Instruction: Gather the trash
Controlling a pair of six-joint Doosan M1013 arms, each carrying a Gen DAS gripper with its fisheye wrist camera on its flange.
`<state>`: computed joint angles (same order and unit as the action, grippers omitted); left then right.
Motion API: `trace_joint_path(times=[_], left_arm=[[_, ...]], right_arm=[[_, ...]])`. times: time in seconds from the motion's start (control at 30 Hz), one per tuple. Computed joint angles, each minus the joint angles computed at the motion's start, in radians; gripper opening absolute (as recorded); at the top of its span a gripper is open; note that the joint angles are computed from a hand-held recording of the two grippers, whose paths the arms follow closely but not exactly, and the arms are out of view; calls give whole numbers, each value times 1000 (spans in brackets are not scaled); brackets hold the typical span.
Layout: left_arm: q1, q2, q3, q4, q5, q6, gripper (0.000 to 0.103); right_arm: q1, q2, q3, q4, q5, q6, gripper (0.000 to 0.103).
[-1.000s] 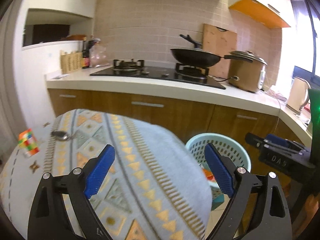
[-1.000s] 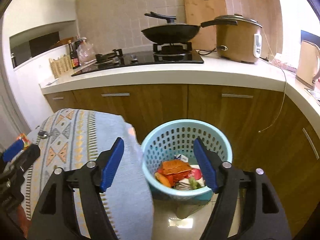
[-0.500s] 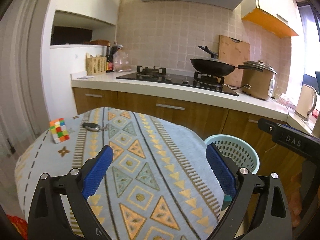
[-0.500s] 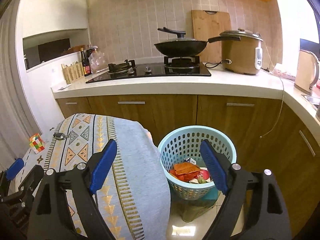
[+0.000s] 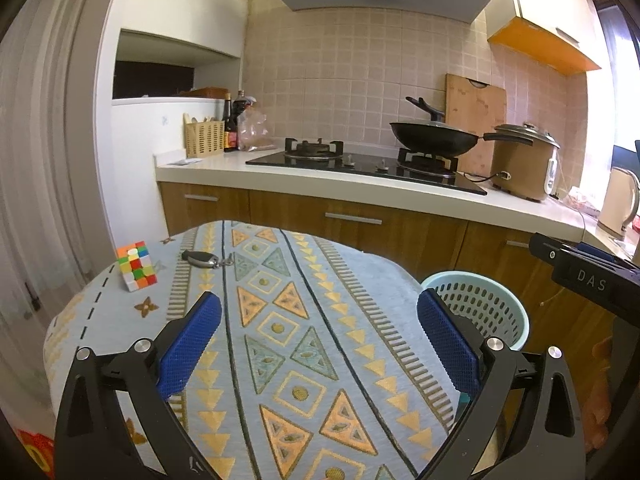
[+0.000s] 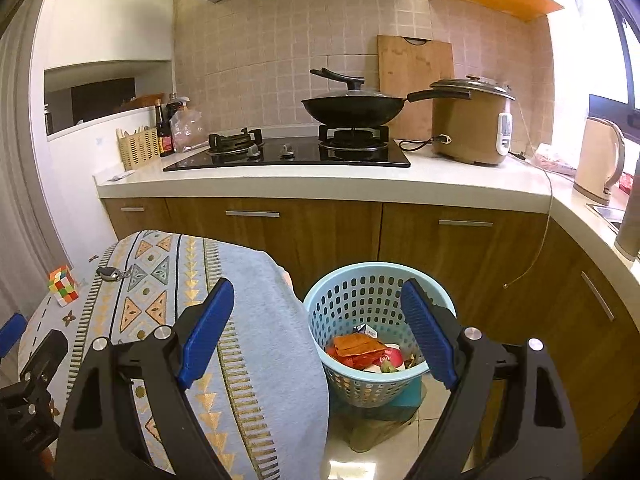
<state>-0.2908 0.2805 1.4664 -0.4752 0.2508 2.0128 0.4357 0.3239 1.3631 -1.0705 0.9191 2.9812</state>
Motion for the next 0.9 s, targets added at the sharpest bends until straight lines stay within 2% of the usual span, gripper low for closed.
trace_joint_path(times=[0.37, 0.53, 0.9], left_arm=[[-3, 1, -3, 22, 5, -20, 95], [3, 6, -10, -36, 33, 12, 95], [5, 9, -10, -27, 40, 5, 95]], right_arm=[[0, -2, 3, -2, 8, 9, 83], [1, -1, 4, -4, 7, 5, 83], [3, 3, 1, -1, 12, 4, 83]])
